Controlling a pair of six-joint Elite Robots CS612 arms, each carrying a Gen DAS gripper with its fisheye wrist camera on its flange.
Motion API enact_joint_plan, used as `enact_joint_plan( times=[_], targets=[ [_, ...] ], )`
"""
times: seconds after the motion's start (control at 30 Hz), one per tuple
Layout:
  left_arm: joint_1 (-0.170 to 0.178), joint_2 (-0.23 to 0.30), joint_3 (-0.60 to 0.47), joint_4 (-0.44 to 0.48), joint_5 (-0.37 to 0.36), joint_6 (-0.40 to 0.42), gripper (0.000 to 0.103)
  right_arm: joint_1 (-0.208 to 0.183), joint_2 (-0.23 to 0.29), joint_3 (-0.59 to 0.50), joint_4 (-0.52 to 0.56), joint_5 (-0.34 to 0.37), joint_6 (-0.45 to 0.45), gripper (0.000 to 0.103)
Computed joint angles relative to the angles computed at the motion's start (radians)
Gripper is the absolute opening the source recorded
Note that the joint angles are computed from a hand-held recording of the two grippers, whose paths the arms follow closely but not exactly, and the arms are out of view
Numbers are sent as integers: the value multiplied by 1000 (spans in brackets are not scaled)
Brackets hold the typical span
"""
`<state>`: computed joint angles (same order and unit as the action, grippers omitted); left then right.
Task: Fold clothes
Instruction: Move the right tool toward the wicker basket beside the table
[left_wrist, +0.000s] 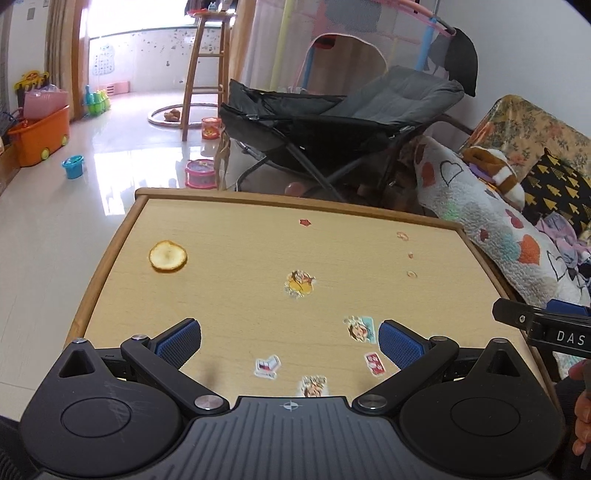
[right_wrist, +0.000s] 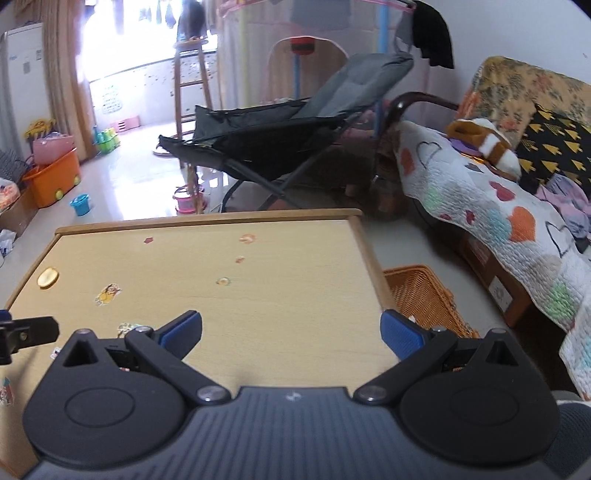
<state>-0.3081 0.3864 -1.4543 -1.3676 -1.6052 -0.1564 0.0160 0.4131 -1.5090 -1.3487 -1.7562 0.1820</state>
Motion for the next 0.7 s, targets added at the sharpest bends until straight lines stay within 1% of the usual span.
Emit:
enact_joint_plan(
  times=[0.27,0.37,0.5,0.7],
  targets=[
    [-13,3,-43,78,0,42,103,-1,14,-34,12,-12,5,103],
    [-16,-2,-48,102,0,47,103,-1,18,-45,-4,-24,11,103],
    [-20,-15,-50,130,1,56,103,-3,20,-56,-27,-51,41,103],
    [-31,-36,-48,150,-22,79,103,-18,13,-64,-40,-72,63,103]
  ],
)
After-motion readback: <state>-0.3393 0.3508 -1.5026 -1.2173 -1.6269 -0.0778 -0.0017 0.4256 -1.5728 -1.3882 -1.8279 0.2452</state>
